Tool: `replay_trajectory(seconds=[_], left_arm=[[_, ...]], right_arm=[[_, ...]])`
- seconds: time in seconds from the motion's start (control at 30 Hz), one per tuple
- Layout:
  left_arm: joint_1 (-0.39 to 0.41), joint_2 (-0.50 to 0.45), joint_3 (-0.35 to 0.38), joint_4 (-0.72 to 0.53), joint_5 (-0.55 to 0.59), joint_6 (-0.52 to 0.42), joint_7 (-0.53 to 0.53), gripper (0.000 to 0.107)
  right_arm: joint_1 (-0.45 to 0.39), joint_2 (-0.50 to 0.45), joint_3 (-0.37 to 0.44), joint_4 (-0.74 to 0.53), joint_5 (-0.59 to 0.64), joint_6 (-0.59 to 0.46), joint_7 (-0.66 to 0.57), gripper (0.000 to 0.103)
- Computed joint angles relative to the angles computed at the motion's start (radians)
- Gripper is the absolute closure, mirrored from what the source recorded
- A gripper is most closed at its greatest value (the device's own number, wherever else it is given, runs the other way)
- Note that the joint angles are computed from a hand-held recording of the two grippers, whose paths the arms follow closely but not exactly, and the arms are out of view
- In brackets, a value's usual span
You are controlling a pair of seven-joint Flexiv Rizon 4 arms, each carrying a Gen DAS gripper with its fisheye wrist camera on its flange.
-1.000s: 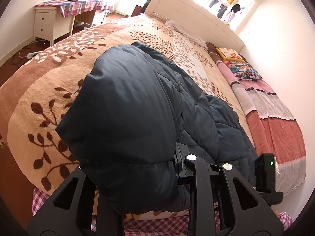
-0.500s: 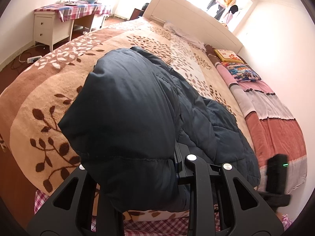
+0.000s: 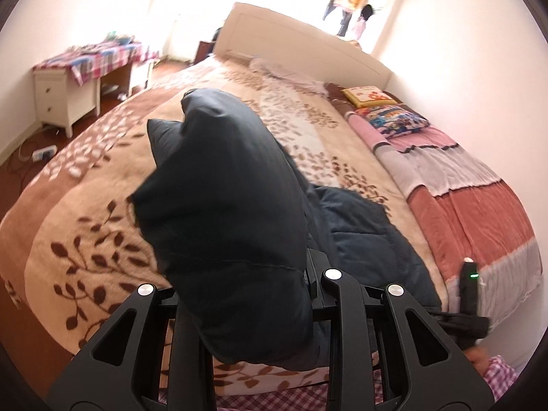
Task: Fold large clothes
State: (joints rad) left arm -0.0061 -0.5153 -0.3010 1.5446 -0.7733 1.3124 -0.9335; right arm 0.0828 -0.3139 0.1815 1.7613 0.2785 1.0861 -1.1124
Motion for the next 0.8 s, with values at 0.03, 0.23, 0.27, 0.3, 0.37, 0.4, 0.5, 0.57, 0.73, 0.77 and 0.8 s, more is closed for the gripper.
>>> replay_trajectory(seconds=[0.03, 0.23, 0.27, 0.3, 0.37, 0.4, 0.5, 0.57, 0.73, 0.77, 0.8], left_arm=[[0.000, 0.004, -0.011, -0.003, -0.001, 0.000, 0.016, 0.082], [-0.026, 0.010, -0.055, -0.035, -0.008, -0.009, 0.109, 0.082], [-0.034, 0.007, -0.062, -0.046, -0.005, -0.016, 0.126, 0.082], [-0.042, 0.005, -0.068, -0.053, -0.007, -0.021, 0.142, 0.082], [-0.064, -0.005, -0.070, -0.078, 0.001, -0.041, 0.158, 0.082], [-0.073, -0.008, -0.070, -0.089, 0.004, -0.052, 0.165, 0.082], [-0.106, -0.020, -0.067, -0.116, 0.017, -0.090, 0.179, 0.082], [-0.131, -0.036, -0.057, -0.144, 0.038, -0.121, 0.174, 0.082], [-0.179, -0.083, -0.041, -0.206, 0.083, -0.193, 0.153, 0.082], [-0.189, -0.094, -0.038, -0.217, 0.094, -0.204, 0.149, 0.082], [-0.198, -0.103, -0.034, -0.225, 0.107, -0.211, 0.150, 0.082]], right_arm=[[0.006, -0.010, -0.002, -0.005, -0.006, -0.004, 0.005, 0.101], [0.010, -0.034, 0.001, -0.012, -0.017, -0.003, 0.008, 0.102], [0.011, -0.035, 0.001, -0.008, -0.019, 0.001, 0.010, 0.103], [0.015, -0.040, 0.000, -0.007, -0.025, 0.007, 0.014, 0.103], [0.021, -0.040, -0.002, 0.001, -0.038, 0.018, 0.019, 0.103], [0.024, -0.054, -0.005, -0.012, -0.046, 0.019, 0.023, 0.103], [0.028, -0.057, -0.004, -0.004, -0.062, 0.031, 0.032, 0.103], [0.030, -0.055, 0.000, 0.002, -0.067, 0.036, 0.037, 0.103], [0.018, -0.056, 0.024, 0.007, -0.035, 0.051, 0.024, 0.103], [0.012, -0.059, 0.032, 0.003, -0.020, 0.054, 0.015, 0.103], [0.004, -0.067, 0.039, -0.004, -0.002, 0.060, 0.003, 0.103]])
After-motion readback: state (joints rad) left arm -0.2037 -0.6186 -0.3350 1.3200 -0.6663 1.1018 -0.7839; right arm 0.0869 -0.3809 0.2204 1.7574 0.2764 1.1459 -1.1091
